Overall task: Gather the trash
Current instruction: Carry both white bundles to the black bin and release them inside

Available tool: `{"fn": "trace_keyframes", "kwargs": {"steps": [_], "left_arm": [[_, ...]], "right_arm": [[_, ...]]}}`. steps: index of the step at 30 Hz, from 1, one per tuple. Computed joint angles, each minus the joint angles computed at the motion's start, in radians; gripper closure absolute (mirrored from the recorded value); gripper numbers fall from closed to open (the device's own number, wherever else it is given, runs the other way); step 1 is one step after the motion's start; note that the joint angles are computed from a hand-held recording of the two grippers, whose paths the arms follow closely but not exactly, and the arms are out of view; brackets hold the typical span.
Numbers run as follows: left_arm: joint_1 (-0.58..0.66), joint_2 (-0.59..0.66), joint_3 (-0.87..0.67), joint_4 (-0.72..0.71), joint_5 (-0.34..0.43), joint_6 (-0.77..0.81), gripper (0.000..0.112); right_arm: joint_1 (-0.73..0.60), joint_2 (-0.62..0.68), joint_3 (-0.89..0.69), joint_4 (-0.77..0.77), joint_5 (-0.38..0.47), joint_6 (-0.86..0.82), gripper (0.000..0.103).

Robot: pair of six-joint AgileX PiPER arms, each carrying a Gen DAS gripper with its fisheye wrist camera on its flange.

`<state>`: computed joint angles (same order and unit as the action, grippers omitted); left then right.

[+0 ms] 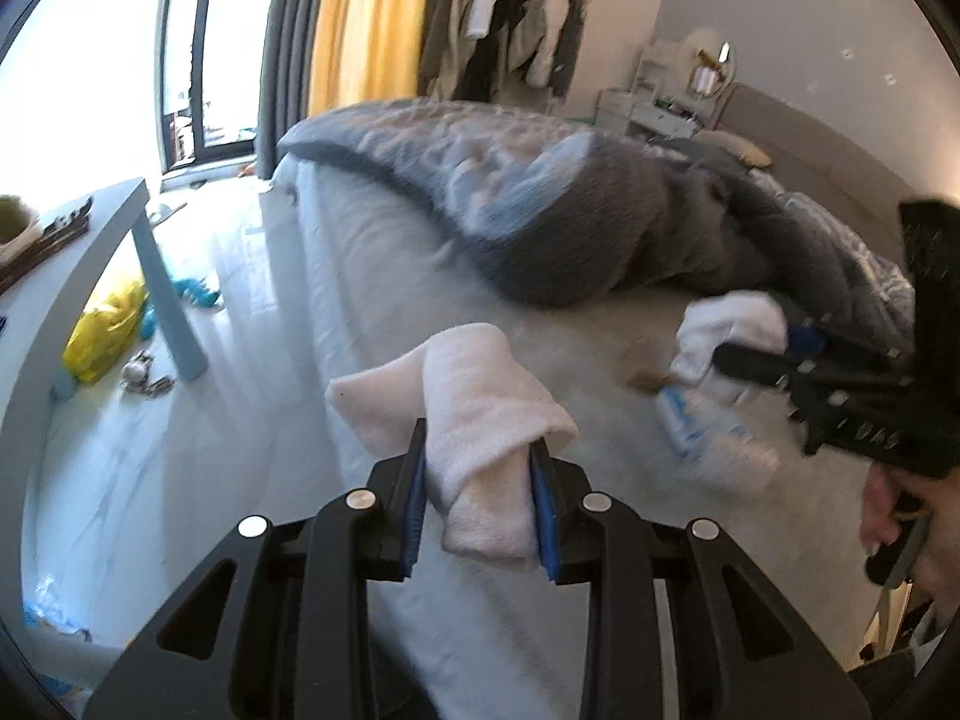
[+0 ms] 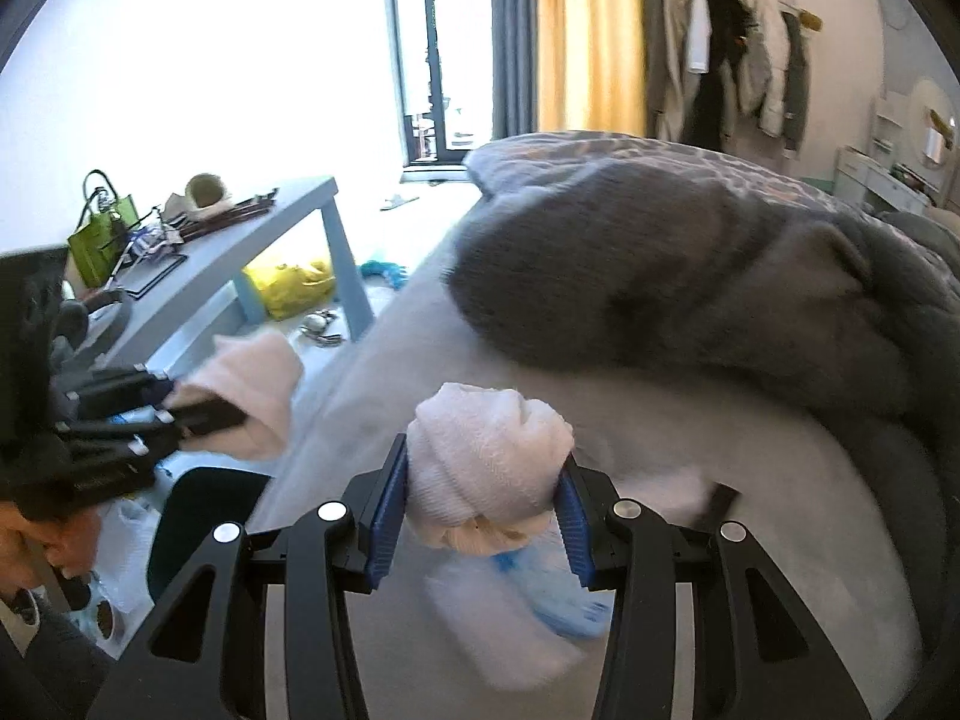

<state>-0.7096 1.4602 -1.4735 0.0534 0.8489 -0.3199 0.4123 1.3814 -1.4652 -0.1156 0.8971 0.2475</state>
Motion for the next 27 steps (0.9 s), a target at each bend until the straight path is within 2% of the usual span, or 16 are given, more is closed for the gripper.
{"fn": "trace_keyframes", "kwargs": {"steps": [6,17,27], "left_arm": [[0.092,-0.046,0.103,-0.031,0.055,0.073,0.080],[0.266,-0.092,0.289,-0.157,0.084,0.221,0.080],[0.443,-0.062,0.438,-0.241,0.131,0.344,0.080]], "right_arm": [[0.080,0.091,-0.107,-0.003,0.000,0.059,0.058],[0.222,0.273,-0.305,0.000,0.023,0.125,0.058],[0.316,0.472,-0.523,-0.001,0.123,0.157,0.058]]}}
